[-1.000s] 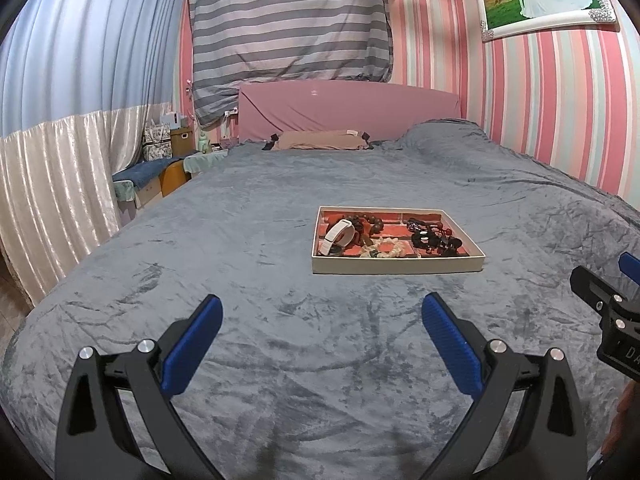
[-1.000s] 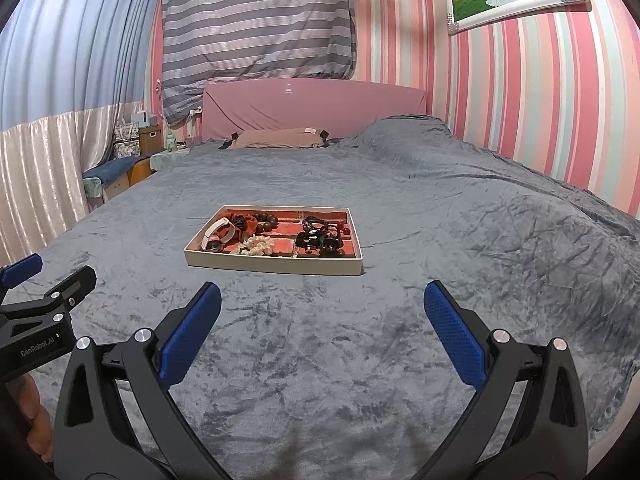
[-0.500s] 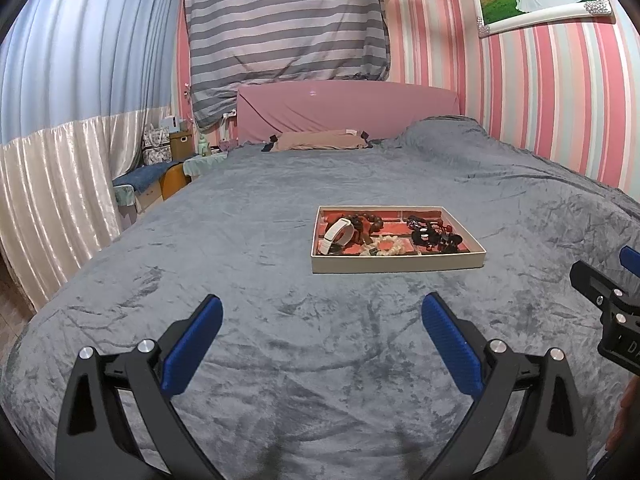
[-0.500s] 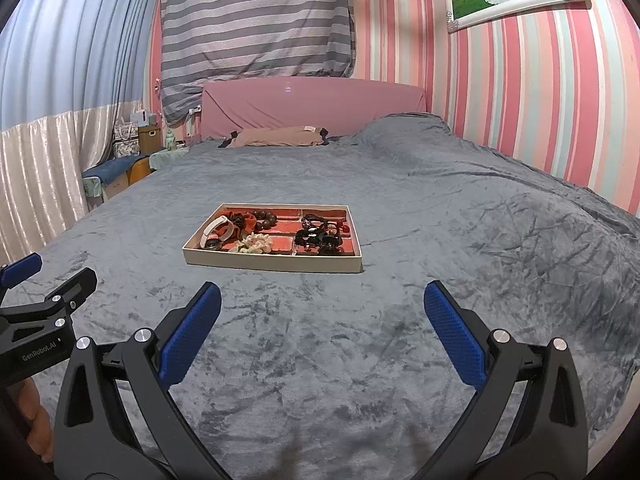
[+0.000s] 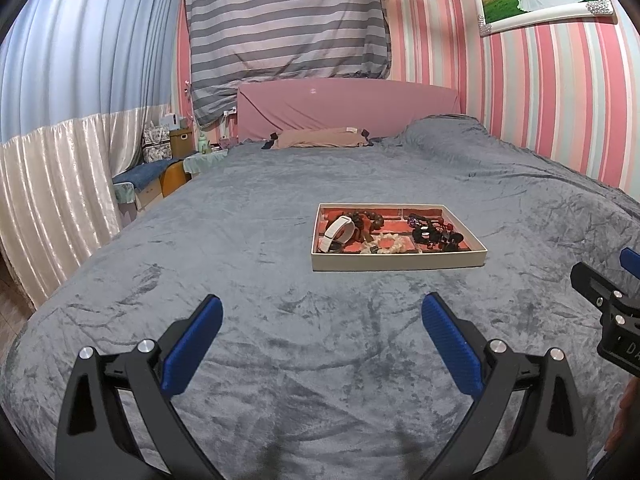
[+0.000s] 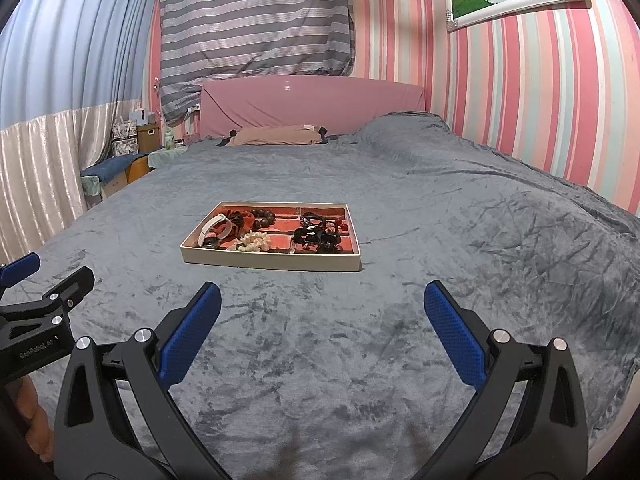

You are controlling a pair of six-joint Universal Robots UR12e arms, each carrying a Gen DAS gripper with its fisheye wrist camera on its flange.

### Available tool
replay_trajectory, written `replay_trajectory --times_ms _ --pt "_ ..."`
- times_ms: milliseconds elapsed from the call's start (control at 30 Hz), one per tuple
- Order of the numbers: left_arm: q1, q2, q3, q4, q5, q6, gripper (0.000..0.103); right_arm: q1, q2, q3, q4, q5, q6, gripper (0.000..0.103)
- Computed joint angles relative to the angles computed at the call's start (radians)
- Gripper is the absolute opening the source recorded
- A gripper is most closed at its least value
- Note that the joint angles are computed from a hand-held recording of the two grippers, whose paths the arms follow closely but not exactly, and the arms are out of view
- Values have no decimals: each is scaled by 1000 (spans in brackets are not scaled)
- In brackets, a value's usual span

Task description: Organize jewelry

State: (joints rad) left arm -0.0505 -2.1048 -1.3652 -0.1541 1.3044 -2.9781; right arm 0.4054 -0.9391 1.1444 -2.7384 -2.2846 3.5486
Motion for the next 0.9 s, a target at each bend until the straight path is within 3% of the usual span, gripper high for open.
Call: replay_trajectory --times_ms 900 --pt "1 -3 -3 13 19 0 97 -1 1 0 -1 1 1 99"
